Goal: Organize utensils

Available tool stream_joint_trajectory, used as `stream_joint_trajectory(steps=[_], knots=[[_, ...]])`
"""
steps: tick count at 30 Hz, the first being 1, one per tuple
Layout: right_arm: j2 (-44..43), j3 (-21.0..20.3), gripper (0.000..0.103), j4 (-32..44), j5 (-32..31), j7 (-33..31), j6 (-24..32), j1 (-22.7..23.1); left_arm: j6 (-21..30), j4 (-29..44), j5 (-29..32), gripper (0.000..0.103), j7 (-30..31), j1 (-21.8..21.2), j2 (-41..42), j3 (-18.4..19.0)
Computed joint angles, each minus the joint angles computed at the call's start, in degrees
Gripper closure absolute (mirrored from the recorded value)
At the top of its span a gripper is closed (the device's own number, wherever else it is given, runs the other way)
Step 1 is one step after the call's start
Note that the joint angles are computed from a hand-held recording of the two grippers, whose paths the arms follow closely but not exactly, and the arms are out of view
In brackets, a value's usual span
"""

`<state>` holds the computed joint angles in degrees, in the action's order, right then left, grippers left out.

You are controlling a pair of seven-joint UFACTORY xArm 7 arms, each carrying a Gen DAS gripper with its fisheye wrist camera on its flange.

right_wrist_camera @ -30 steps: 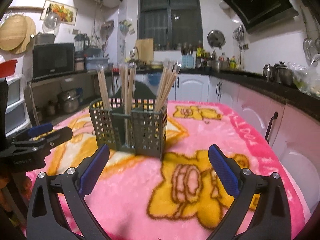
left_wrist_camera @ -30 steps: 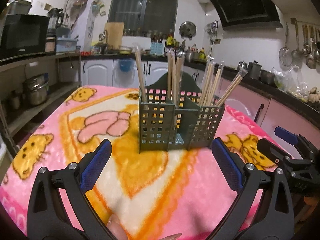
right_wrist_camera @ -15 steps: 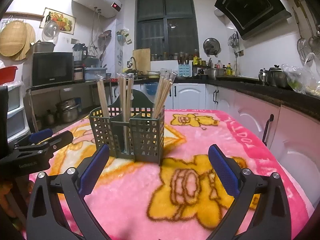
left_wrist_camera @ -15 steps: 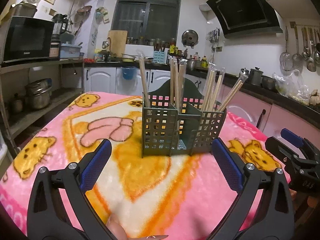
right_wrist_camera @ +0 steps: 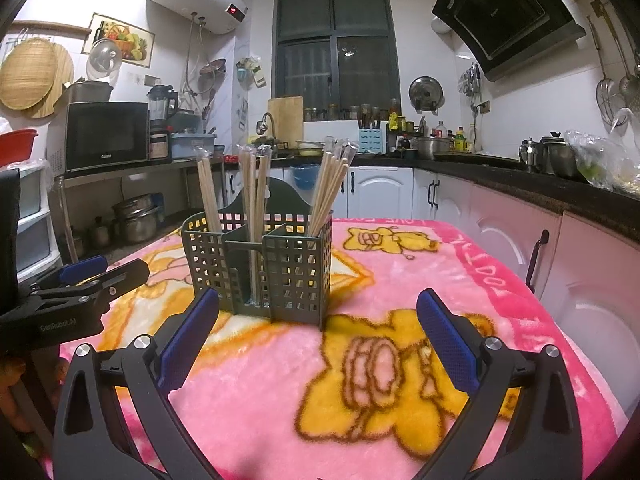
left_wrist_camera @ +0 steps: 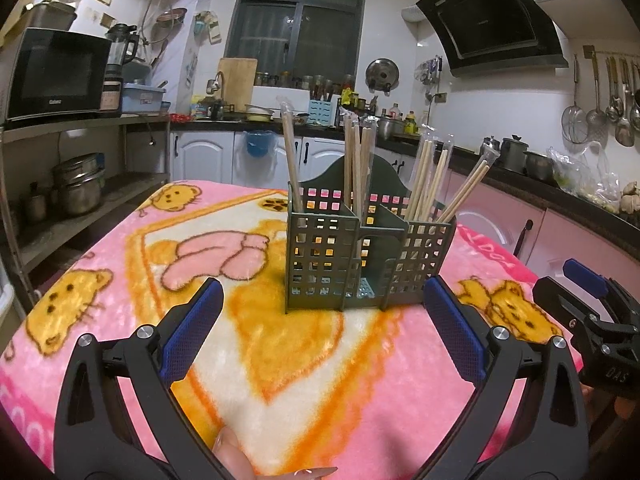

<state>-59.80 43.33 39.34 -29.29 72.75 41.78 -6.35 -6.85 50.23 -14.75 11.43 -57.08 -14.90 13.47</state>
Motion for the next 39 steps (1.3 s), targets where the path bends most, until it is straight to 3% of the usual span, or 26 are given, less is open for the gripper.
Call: stream_joint_trajectory(steps=[39], knots=[[0.2, -0.1, 0.007, -0.1, -0.5, 0.4, 0.0, 0.3, -0.3, -0.3, 1.4, 0.011, -1.1, 0.4, -0.1, -0.2]])
